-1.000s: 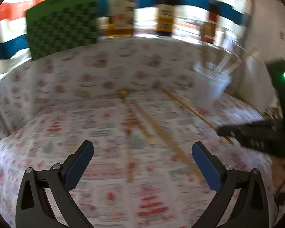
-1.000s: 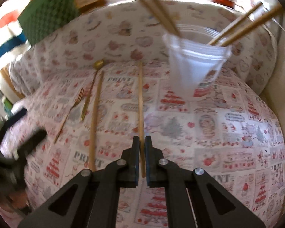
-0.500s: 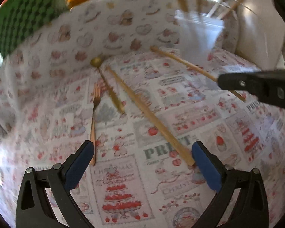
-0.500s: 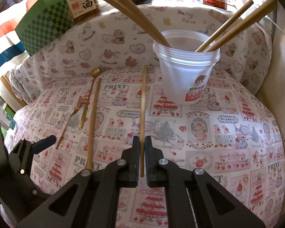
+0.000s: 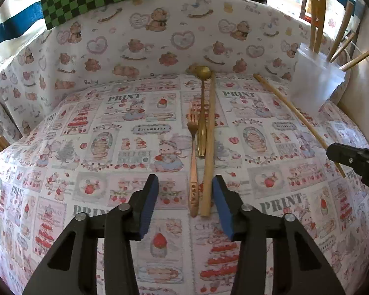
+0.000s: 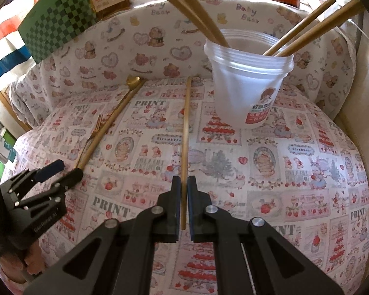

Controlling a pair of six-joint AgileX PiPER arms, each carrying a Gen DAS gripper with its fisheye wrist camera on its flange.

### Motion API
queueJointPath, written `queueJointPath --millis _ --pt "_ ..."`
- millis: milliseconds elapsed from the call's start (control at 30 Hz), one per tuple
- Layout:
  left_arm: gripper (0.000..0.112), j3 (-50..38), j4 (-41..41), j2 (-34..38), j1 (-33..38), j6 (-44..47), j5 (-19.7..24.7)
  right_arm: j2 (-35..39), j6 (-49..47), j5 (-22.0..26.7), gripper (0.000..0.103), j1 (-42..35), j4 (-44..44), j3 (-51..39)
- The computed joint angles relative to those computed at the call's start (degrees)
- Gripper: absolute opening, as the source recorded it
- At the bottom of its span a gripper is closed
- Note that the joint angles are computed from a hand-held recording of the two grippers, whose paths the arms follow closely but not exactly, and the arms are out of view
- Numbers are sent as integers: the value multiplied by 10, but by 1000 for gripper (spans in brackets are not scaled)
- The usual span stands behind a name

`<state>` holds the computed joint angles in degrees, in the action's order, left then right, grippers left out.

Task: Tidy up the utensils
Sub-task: 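Close the left tool on a chopstick beside the gold spoon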

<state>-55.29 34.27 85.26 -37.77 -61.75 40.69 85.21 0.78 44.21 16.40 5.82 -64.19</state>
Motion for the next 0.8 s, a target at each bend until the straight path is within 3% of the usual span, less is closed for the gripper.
queueJointPath --millis 67,167,233,400,600,733,800 --pt "33 2 3 -3 0 -1 4 -2 -3 -2 5 -2 1 2" --pt "33 -2 4 -3 -7 -11 20 -3 1 -2 5 -1 -2 3" --pt "32 -3 -3 -1 -4 -6 15 -3 1 -2 5 1 -4 2" --pt "13 5 -32 -15 20 17 -3 -4 0 -2 5 2 -4 3" --pt "10 22 -59 -45 36 37 -31 -6 -2 -2 5 2 1 5" --pt "9 27 -20 -58 18 2 -31 -6 3 -1 5 4 -1 4" --pt "9 24 40 -61 -10 -55 -2 -9 4 -3 5 3 1 4"
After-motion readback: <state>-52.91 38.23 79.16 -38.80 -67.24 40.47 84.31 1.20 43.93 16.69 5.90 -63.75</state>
